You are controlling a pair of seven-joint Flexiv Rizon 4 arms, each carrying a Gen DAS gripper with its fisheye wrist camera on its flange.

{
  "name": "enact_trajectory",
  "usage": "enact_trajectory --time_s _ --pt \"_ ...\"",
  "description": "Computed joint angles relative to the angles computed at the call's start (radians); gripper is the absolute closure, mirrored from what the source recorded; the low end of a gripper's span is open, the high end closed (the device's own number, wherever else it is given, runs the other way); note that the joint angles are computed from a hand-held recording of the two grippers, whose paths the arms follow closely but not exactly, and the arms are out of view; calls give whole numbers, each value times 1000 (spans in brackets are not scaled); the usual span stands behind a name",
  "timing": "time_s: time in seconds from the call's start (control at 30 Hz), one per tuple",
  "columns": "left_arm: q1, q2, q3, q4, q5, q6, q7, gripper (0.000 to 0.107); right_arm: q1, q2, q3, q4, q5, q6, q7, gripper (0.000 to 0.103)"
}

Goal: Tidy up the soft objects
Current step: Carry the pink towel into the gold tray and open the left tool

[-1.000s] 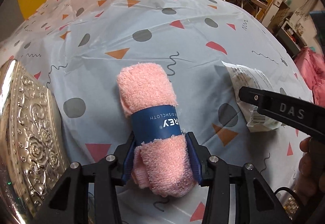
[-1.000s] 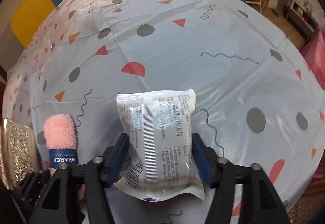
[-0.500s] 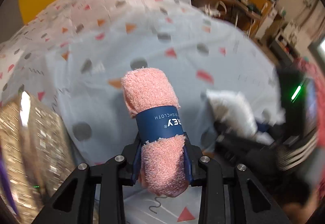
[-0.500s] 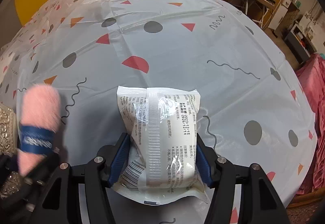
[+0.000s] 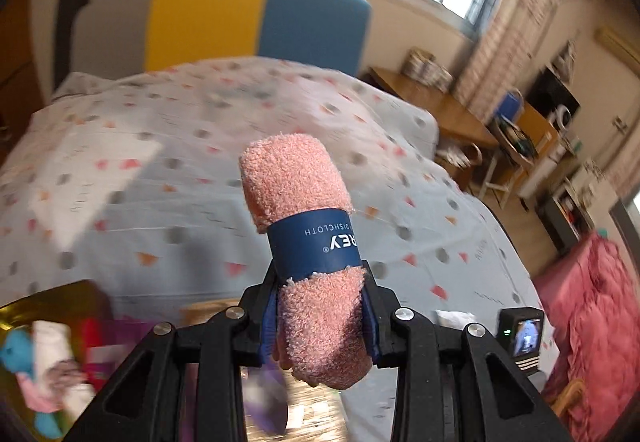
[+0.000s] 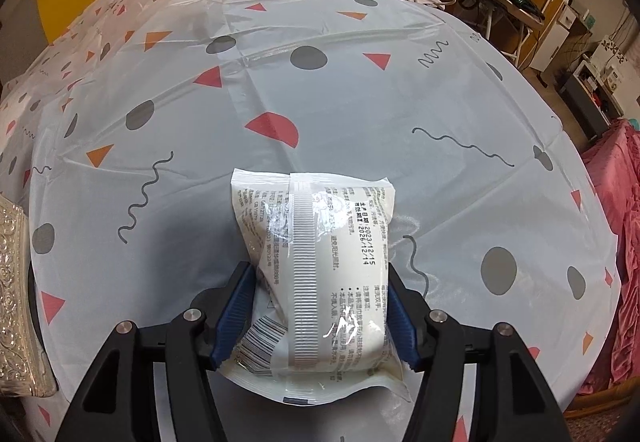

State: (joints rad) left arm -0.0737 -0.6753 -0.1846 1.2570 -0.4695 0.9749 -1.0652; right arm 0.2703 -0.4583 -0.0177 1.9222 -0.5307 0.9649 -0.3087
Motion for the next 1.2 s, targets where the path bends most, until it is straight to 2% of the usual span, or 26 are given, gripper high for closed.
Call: enact_trajectory --time_s 0.37,0.7,0.9,1.03,1.17,1.2 --pt "210 130 15 289 -135 190 125 72 28 9 -1 -16 -68 -72 -8 42" --pt "353 264 25 593 -356 341 278 72 43 13 3 -20 -129 -127 -9 42" --pt "359 327 51 758 -477 391 365 72 48 7 3 -27 -162 -155 -18 42" --pt "325 333 75 804 -483 409 379 72 51 4 3 -29 -180 -169 -22 42" --pt "307 334 62 824 -502 408 409 72 54 3 5 -31 -191 -181 -22 43" --pt "284 329 88 822 -454 412 379 72 54 3 6 -31 -192 -182 -23 43"
